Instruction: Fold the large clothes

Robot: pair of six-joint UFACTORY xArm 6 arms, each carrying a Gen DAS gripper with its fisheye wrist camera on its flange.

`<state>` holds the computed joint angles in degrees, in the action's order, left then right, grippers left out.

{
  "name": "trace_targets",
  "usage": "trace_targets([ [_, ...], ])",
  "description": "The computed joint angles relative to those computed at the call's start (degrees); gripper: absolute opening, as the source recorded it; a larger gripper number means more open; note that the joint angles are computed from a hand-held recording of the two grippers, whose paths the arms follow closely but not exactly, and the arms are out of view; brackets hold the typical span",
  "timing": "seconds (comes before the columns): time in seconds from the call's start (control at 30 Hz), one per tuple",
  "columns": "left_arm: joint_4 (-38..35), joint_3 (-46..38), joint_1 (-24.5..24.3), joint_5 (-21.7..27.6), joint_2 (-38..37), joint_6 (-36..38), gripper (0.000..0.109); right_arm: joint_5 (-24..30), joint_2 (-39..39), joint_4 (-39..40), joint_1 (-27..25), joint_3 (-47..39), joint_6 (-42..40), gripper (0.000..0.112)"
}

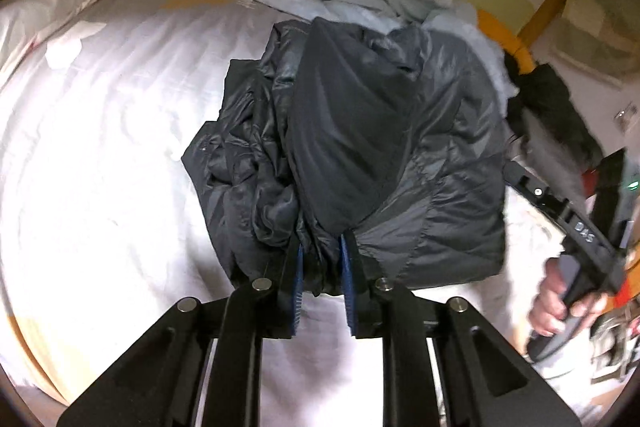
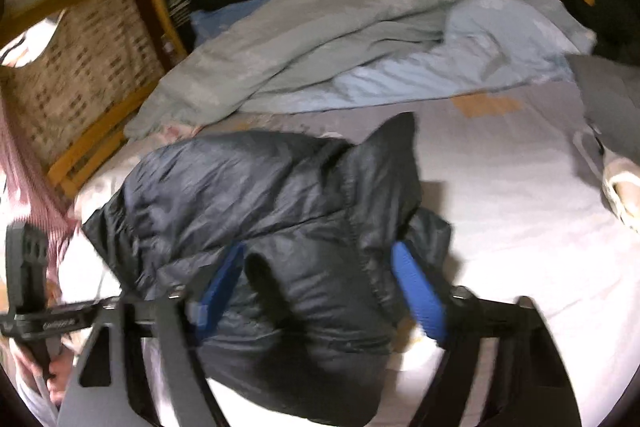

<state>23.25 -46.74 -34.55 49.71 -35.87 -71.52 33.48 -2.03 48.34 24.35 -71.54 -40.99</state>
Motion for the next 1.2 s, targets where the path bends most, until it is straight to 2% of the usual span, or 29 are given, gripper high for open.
trace_targets([
  [0.1,5.5,-0.6,-1.5,0.2,0.8,-3.3,0.026,-4.0,-0.6,-3.4,2.1,2.4,0.7,0.066],
  [0.17,13.9,-1.7,-3.8,0.6,0.7,-9.0,0.031,-5.3,-0.8,-4.7,2.9,3.4,0.6,0.066],
  [0.2,17.9,-2.9,-5.5,2.6,1.1,-10.6,0.040,-5.4,-1.0,-4.3,3.1,3.6,0.3,0.066],
  [0.27,24.3,-7.6,-9.2,10.2,3.9,-10.5,0.049,-4.1,-1.0,-1.9,3.0,3.8,-1.0,0.066],
  [0.4,28.8,-17.2,-12.3,22.7,11.7,-5.2,0.049,-3.5,-1.0,-0.1,3.0,3.8,-2.9,0.061],
  [0.43,29.3,-18.4,-11.9,23.7,12.9,-4.9,0.049,-3.0,-1.2,0.4,2.8,3.9,-3.5,0.059],
  [0.57,25.4,-18.5,-6.5,19.0,13.9,-2.2,0.049,-1.6,-1.7,0.7,2.2,4.4,-5.2,0.057],
  [0.63,22.4,-17.8,-4.4,18.2,14.3,-1.5,0.054,-1.3,-2.1,0.3,2.2,4.8,-5.2,0.057],
  [0.7,21.4,-15.9,-3.5,19.0,13.8,-3.5,0.080,-1.0,-2.3,-1.0,2.0,4.7,-4.5,0.057],
  [0.73,20.3,-14.3,-2.6,18.6,12.9,-5.3,0.084,-1.1,-2.4,-2.2,2.0,4.6,-3.3,0.057],
  [0.8,15.0,-10.2,0.6,13.7,10.5,-6.8,0.086,-1.7,-2.7,-3.9,1.7,4.9,-0.4,0.069],
  [0.83,11.6,-8.0,2.4,10.4,9.2,-6.3,0.087,-3.3,-3.0,-6.0,1.8,5.4,2.4,0.079],
  [0.9,7.8,-5.1,4.4,6.9,7.6,-5.2,0.094,-8.0,-3.3,-13.4,2.3,7.0,9.3,0.082],
  [0.93,7.6,-4.2,4.3,6.4,7.2,-5.5,0.096,-8.5,-3.3,-14.3,2.1,7.2,9.9,0.082],
  [0.97,8.0,-3.8,4.2,6.5,7.4,-5.7,0.099,-6.5,-3.1,-12.8,1.4,6.5,8.7,0.082],
  [1.03,6.6,-3.8,4.2,5.8,9.0,-3.8,0.099,3.2,-0.4,-6.7,-1.7,2.4,9.2,0.082],
  [1.1,3.8,-2.2,5.7,2.3,9.3,-3.2,0.103,11.3,2.6,-4.1,-4.6,-1.1,13.6,0.082],
  [1.13,3.3,-1.4,6.4,0.7,9.3,-3.1,0.103,16.2,4.7,0.4,-6.7,-2.9,14.0,0.082],
  [1.2,3.3,-0.6,7.1,-1.1,9.6,-2.1,0.103,20.6,6.7,3.7,-8.5,-4.6,13.4,0.082],
])
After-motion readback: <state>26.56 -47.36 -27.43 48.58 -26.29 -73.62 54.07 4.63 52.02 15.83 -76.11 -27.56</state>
